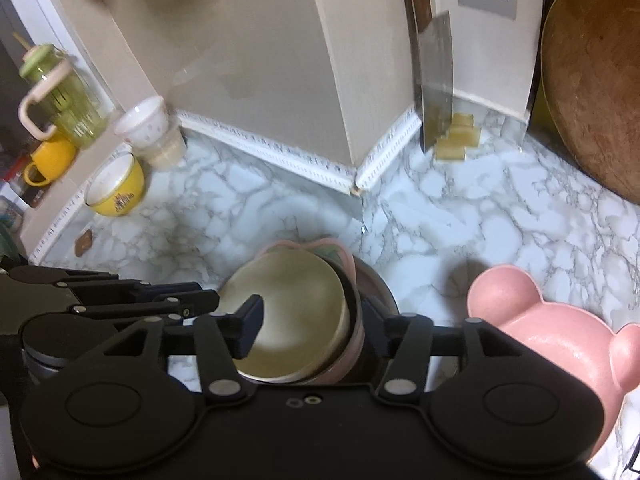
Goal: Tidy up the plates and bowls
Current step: 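Lower the cream bowl into the pink pot with both tools, then open both tools to release the cream bowl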
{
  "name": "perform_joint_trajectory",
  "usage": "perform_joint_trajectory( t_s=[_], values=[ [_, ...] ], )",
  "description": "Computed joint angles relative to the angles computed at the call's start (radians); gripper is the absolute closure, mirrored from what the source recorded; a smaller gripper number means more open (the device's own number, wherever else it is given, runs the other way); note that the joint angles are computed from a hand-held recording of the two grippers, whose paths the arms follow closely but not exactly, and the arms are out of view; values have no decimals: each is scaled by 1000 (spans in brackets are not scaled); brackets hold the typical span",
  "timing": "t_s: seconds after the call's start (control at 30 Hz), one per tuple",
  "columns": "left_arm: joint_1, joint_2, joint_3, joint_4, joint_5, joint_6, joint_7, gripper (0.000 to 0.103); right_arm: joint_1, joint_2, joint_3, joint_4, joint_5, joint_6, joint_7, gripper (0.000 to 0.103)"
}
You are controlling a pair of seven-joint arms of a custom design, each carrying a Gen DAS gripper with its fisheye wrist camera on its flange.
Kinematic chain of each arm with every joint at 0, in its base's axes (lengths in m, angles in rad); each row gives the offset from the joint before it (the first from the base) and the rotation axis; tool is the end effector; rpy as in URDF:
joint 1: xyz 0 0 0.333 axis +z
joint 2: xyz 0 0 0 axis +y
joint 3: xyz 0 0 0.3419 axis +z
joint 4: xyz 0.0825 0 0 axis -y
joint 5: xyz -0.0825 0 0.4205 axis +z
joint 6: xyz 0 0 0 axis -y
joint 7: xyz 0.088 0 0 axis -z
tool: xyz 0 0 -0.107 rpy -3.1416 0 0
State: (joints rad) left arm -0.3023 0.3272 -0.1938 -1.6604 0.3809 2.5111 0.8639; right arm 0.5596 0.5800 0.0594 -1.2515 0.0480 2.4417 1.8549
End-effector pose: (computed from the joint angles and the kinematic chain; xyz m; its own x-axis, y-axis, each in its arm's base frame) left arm 0.6526 -0.3371 0.4903 -0.0365 -0.9953 0.0900 -0.8411 -0.0180 -0.5406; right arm 0.6734 0.4631 0.5084 0.3408 -0.9101 -0.2358 -0.8320 -0.1752 -0.5263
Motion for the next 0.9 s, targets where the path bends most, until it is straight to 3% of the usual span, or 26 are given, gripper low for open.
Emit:
perform_joint_trajectory(
  t_s=[0.3, 0.33, 0.4, 0.43, 0.47, 0.7, 0.9],
  values=[
    [-14, -59, 10, -85, 71, 99, -59, 92, -2, -93, 5, -141, -15, 138, -34, 32],
    [-15, -66, 10, -96, 79, 111, -67, 85, -5, -100, 9, -154, -9, 148, -39, 31],
    [-18, -80, 14, -120, 99, 135, -101, 63, -10, -116, 14, -182, 0, 166, -48, 29],
    [-22, -90, 20, -137, 124, 158, -130, 45, -12, -122, 16, -192, 3, 174, -53, 28],
    [-35, -100, 34, -153, 175, 175, -179, 36, -11, -130, 15, -207, 4, 186, -53, 28],
    [-34, -132, 40, -212, 301, 219, -289, 30, -26, -185, 20, -313, 30, 264, -48, 21],
    [-36, -147, 53, -252, 450, 223, -430, 27, -43, -213, 37, -404, 65, 340, -74, 5]
  ],
)
